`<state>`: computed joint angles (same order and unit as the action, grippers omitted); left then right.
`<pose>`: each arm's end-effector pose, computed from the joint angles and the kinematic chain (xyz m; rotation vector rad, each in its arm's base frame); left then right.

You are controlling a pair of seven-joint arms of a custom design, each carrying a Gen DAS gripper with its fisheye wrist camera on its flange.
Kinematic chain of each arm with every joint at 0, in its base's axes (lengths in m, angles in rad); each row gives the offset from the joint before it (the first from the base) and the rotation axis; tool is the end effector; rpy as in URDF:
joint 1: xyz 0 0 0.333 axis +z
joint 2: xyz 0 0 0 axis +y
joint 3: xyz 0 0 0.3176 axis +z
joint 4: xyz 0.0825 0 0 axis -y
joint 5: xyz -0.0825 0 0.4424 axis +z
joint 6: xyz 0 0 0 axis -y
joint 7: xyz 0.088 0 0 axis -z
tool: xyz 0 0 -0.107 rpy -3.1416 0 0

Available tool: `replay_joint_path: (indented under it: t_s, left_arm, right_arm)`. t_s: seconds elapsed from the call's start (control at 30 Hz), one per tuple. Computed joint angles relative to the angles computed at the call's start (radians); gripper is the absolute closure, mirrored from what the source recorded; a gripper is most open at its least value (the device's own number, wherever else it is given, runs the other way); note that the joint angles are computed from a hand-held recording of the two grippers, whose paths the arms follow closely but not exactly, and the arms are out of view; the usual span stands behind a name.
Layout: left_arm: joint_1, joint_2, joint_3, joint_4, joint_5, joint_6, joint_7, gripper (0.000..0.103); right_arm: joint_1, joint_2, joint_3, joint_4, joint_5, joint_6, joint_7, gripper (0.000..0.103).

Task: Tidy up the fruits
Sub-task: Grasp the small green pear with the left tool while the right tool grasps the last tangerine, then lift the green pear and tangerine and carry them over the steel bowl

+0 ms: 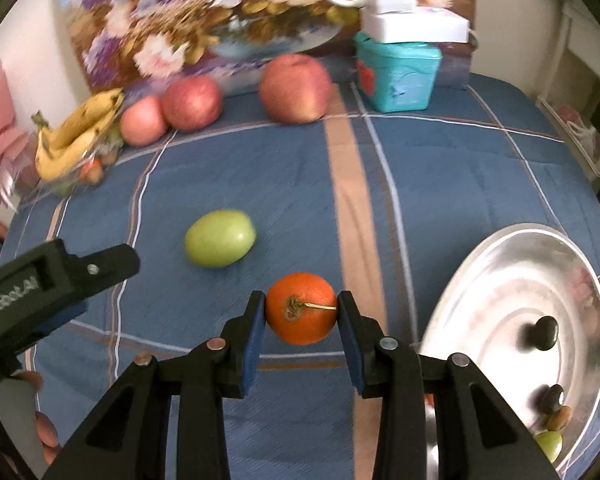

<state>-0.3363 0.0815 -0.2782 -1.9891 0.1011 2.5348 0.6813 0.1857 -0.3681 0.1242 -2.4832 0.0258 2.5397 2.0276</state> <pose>0.5422 -0.3801 0.4489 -2.3256 1.8786 -0.7088 0.4842 0.1552 0.4378 -1.7799 2.0981 -0.2651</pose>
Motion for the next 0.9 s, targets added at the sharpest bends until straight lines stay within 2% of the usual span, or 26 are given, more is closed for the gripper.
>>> replay_joint_path:
  t_s: [0.13, 0.23, 0.4, 0.43, 0.73, 0.9]
  left_arm:
    - [-0.008, 0.060, -0.011, 0.041, -0.011, 0.067, 0.039, 0.021]
    - [-0.017, 0.099, -0.016, 0.068, -0.003, 0.088, 0.067, 0.027]
    - [-0.008, 0.154, -0.035, 0.103, -0.061, 0.126, 0.119, 0.041]
    - [-0.007, 0.160, -0.036, 0.107, -0.070, 0.129, 0.124, 0.047]
    - [-0.016, 0.174, -0.026, 0.119, -0.043, 0.137, 0.094, 0.049]
    - [-0.018, 0.146, -0.028, 0.108, -0.056, 0.083, 0.082, 0.049]
  right_arm:
    - [-0.013, 0.005, -0.007, -0.001, -0.005, 0.024, 0.011, 0.065]
    - [-0.018, 0.018, -0.011, 0.004, -0.005, 0.043, 0.006, 0.065]
    - [-0.017, 0.038, -0.025, 0.008, 0.017, 0.063, -0.017, 0.065]
    - [-0.017, 0.043, -0.027, 0.010, 0.022, 0.065, -0.021, 0.065]
    - [-0.027, 0.063, -0.035, 0.017, 0.036, 0.062, -0.026, 0.065]
    - [-0.031, 0.052, -0.027, 0.018, 0.017, 0.040, -0.021, 0.065]
